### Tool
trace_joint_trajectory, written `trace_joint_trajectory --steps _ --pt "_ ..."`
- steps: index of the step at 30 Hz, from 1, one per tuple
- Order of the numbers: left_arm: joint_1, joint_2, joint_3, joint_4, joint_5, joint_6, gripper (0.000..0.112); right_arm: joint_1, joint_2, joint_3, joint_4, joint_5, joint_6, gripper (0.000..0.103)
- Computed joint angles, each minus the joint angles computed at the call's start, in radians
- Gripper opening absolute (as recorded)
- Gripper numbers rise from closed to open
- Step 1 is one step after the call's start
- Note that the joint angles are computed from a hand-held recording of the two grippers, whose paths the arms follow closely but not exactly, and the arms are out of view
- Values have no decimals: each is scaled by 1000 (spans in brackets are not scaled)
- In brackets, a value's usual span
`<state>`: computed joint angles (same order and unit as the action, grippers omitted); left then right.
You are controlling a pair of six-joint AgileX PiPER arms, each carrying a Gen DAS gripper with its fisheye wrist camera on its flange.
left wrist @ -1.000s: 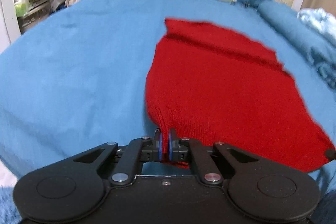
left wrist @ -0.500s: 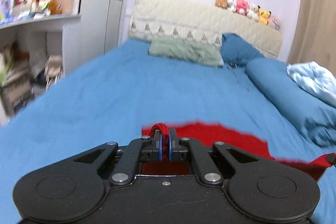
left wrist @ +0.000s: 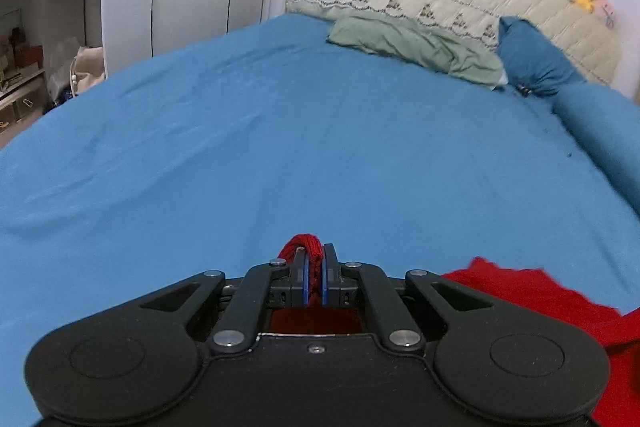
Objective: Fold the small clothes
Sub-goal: 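Grasp the sweater hem with both grippers and lift it toward the collar, then lay the hem over the collar and open both grippers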
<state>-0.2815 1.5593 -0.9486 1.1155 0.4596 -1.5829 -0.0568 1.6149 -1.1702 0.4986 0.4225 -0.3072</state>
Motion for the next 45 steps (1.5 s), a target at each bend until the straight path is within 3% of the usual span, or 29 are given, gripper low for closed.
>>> trace_joint_trajectory --steps 3,4,5,6,7,8,10,12,15,19,22,25,28,31,33,34,36,38,41,45 --pt "33 31 -6 29 -37 -28 15 5 71 -21 78 -73 -77 25" --pt "35 17 20 69 -48 -75 31 11 82 -14 86 -103 -95 30" --pt "18 -1 40 107 -23 -109 51 20 80 13 124 -151 -153 53" --pt "-9 -1 37 160 12 -152 58 27 61 58 201 -199 -250 86" --pt "-47 -38 74 215 48 -183 66 44 32 109 295 -253 -350 98" --pt "-86 -75 104 232 81 -174 68 67 -16 166 383 -300 -450 101" --pt "-165 -157 176 221 123 -159 69 90 -106 264 524 -295 -650 102" --pt "-204 -230 246 147 62 -92 70 102 -165 350 684 -256 -850 102" --pt "-266 -245 307 26 70 -24 70 120 -219 463 828 -225 -1018 102" --pt "-300 -259 398 68 81 -120 70 140 -204 523 604 -317 -756 101" --pt "-304 -262 358 -55 117 7 71 93 -190 541 392 -374 -488 101" --pt "-302 -258 311 -153 160 109 72 11 -195 515 218 -308 -228 102" --pt "-350 -289 267 -196 246 143 72 -47 -270 516 126 -243 -135 102" --pt "-399 -322 207 -215 283 209 76 -130 -362 495 138 -150 -238 103" --pt "-473 -335 162 -216 339 213 90 -225 -396 464 225 -39 -406 103" --pt "-504 -343 144 -212 356 209 103 -274 -402 443 250 28 -471 103" --pt "-556 -330 97 -190 362 184 103 -343 -388 404 272 137 -551 103" --pt "-572 -283 35 -208 346 197 103 -347 -378 361 214 208 -524 103" --pt "-556 -166 -70 -265 348 230 103 -296 -352 347 105 210 -449 103" --pt "-513 -41 -135 -296 310 251 103 -255 -310 410 126 148 -424 102"
